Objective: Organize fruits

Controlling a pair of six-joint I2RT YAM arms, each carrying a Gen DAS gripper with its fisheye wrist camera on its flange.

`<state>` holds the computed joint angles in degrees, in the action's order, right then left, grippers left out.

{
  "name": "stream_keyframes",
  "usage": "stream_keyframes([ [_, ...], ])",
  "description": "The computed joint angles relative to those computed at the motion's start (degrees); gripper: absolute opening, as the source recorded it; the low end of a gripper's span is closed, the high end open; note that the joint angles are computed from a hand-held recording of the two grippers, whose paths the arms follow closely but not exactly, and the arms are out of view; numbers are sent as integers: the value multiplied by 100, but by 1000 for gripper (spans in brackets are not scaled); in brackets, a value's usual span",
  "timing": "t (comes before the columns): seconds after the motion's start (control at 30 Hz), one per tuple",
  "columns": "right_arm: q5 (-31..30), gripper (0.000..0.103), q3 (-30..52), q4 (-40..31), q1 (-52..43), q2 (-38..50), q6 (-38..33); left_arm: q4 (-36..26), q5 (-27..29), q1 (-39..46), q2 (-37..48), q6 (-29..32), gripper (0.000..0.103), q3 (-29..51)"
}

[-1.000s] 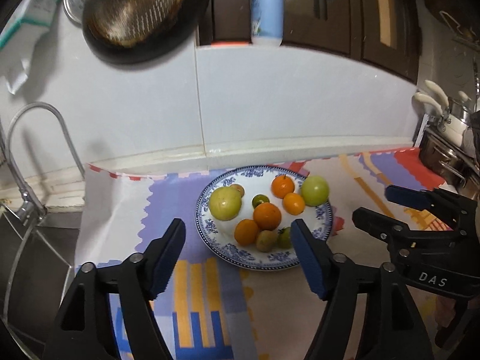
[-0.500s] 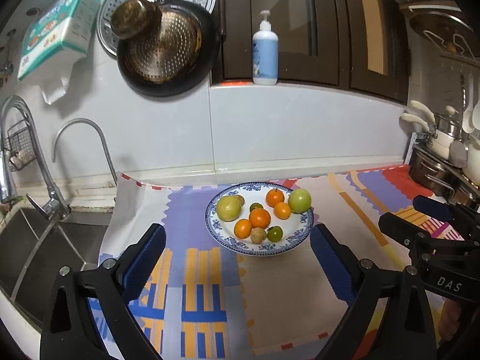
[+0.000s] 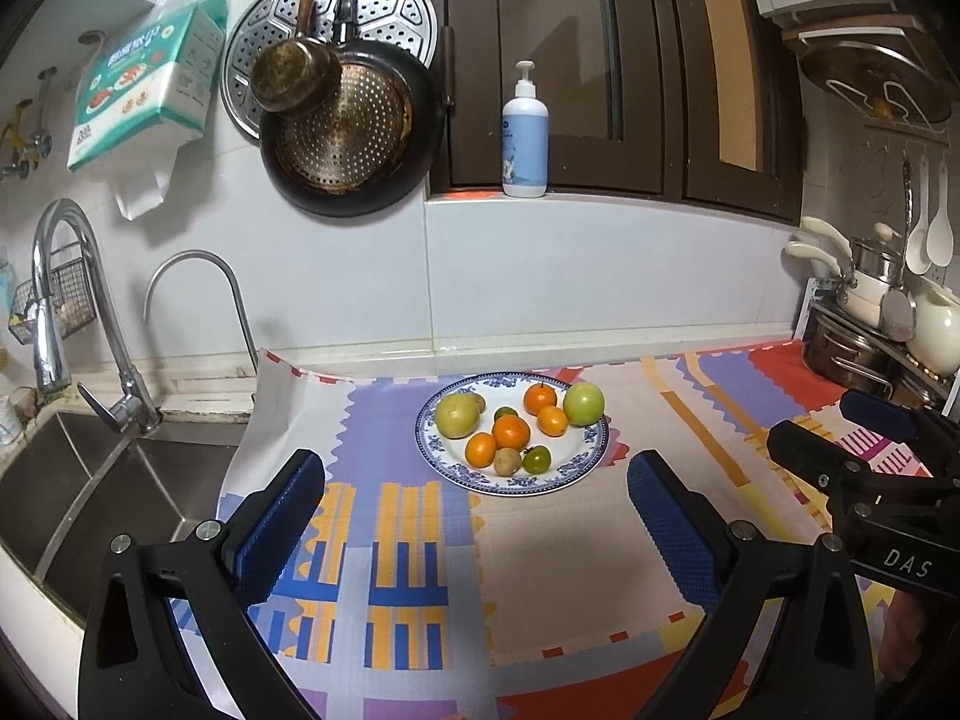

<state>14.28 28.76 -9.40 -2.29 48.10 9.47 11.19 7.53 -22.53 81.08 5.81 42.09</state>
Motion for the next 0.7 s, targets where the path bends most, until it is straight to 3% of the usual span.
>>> stream_keyframes([
  [0.7,-88,87,-104,-235,-109,-371,-103,-5,-177,-80,-293,0,103,-192],
])
